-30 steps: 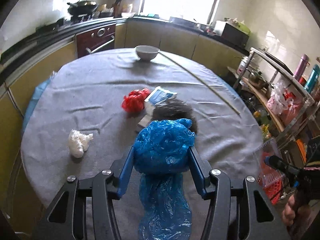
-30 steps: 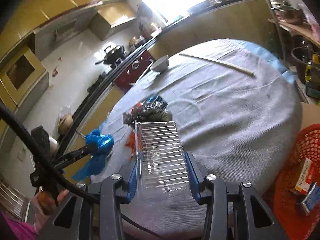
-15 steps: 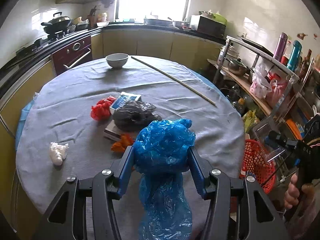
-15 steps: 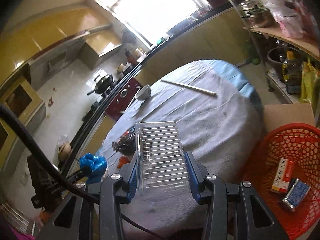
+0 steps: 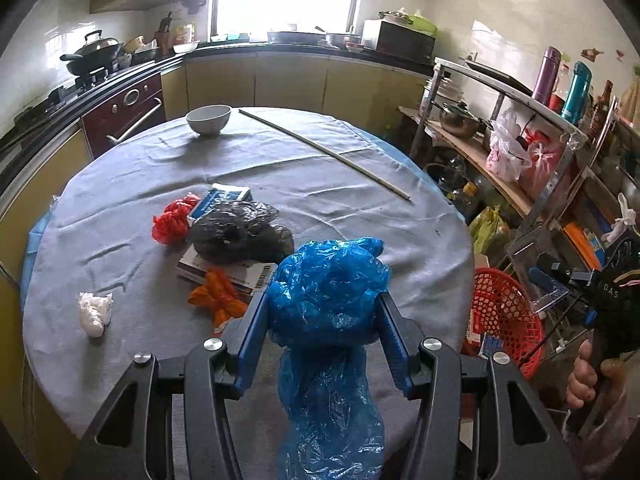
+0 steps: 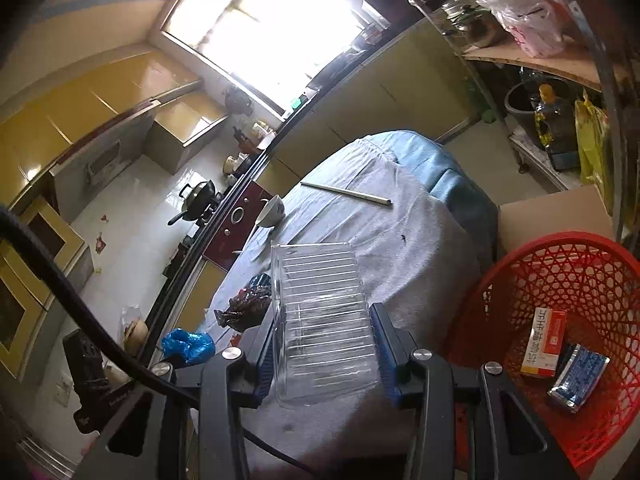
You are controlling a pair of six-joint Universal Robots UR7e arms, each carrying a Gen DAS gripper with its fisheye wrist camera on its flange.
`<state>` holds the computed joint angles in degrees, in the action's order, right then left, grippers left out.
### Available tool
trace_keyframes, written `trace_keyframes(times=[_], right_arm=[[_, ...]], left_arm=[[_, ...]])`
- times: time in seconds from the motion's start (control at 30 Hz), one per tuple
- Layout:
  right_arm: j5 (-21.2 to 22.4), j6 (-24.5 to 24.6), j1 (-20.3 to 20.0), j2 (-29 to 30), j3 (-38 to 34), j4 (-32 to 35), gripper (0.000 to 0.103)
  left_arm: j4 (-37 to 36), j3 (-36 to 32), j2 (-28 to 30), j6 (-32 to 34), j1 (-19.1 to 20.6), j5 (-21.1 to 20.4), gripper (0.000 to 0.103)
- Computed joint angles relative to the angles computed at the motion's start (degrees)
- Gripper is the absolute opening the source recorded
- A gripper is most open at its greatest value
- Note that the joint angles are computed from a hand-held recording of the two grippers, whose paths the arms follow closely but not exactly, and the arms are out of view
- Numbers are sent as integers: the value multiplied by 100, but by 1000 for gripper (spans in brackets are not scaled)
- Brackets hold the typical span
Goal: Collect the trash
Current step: 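Carry the blue bag and clear tray to the red basket and release both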
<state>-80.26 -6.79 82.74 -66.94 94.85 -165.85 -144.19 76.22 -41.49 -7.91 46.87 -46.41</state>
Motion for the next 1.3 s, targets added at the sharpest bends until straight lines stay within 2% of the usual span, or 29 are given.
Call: trace_keyframes(times=[0.6, 0.77, 1.0, 1.2, 1.27, 1.3], right_arm=[[-61, -110, 58, 24, 20, 26, 46], [-175, -76, 37, -47, 73, -97, 46], [-522, 63, -162, -306, 255, -263, 46], [-772, 555, -611, -679, 550, -352, 48], [-683, 755, -784, -777, 618, -275, 52], [-683, 815, -826, -797, 606, -217, 58]], left_arm=[[-25, 74, -65, -83, 26, -110, 56], [197, -164, 114, 57, -7, -338, 56], [860, -1214, 910, 491, -75, -990, 56], [1848, -2395, 1828, 616, -125, -1674, 57], [2168, -2781, 2124, 647, -141, -1895, 58], [2385, -3001, 2286, 668, -152, -1975, 58]])
